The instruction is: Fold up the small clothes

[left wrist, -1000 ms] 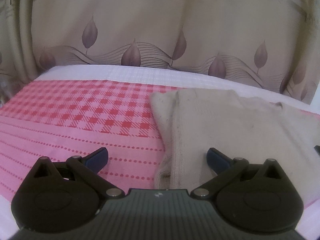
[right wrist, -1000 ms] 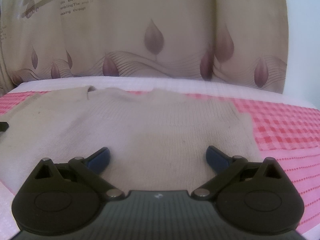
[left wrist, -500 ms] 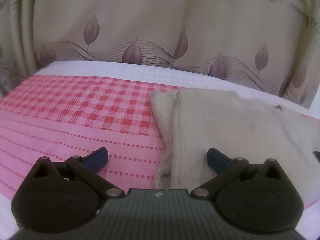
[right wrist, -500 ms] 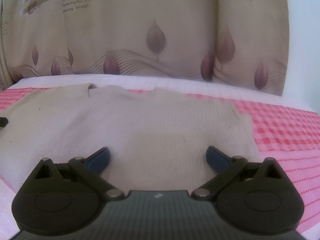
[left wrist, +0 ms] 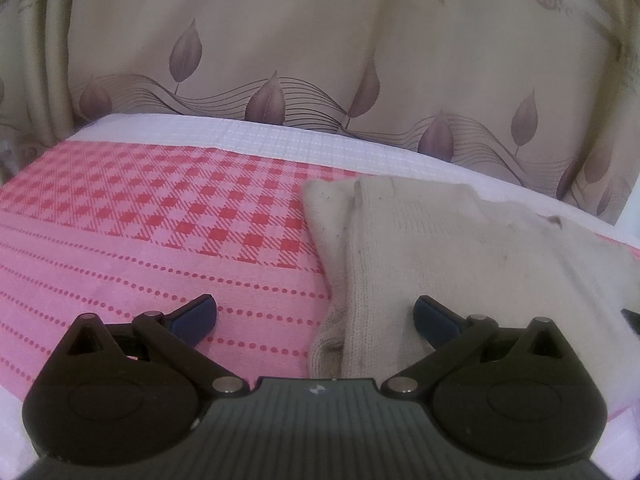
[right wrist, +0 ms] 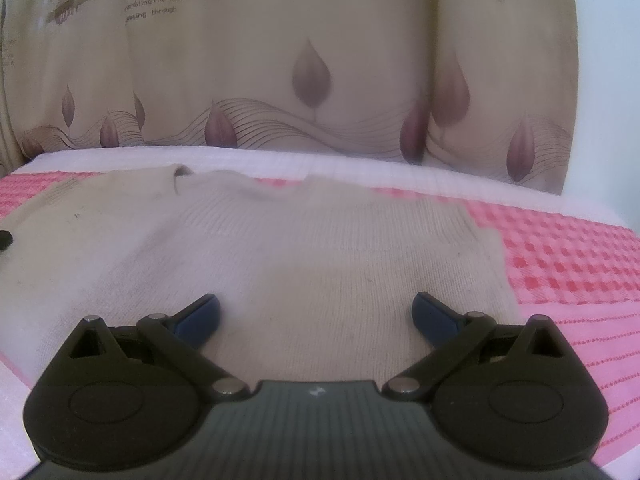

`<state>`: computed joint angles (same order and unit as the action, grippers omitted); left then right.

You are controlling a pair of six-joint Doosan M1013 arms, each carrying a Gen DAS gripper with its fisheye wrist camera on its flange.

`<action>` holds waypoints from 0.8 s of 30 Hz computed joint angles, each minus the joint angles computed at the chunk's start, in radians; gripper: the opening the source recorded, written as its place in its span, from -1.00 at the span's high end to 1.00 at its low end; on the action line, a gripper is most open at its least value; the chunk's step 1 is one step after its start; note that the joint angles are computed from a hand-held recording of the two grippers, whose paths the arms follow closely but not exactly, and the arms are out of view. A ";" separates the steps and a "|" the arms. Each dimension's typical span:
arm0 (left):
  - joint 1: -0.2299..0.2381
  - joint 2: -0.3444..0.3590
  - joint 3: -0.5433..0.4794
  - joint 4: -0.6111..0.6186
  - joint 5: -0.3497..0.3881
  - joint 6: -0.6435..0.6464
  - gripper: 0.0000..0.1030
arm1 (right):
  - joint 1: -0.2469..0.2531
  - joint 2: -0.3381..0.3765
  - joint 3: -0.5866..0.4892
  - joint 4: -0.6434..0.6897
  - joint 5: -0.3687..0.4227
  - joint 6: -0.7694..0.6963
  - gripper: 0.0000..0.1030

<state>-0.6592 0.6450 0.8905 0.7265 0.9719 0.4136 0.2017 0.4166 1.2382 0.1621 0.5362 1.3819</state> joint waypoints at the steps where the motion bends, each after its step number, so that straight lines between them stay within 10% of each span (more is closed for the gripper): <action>1: 0.000 0.000 0.000 0.000 -0.001 -0.003 -1.00 | 0.002 -0.001 0.002 -0.012 -0.006 0.004 -1.00; 14: 0.114 -0.067 0.118 -0.377 -0.384 0.162 -0.88 | 0.005 -0.005 0.013 -0.043 -0.030 0.017 -1.00; 24: 0.166 0.051 -0.087 -0.798 -0.290 0.708 -0.80 | 0.009 -0.009 0.020 -0.068 -0.043 0.037 -1.00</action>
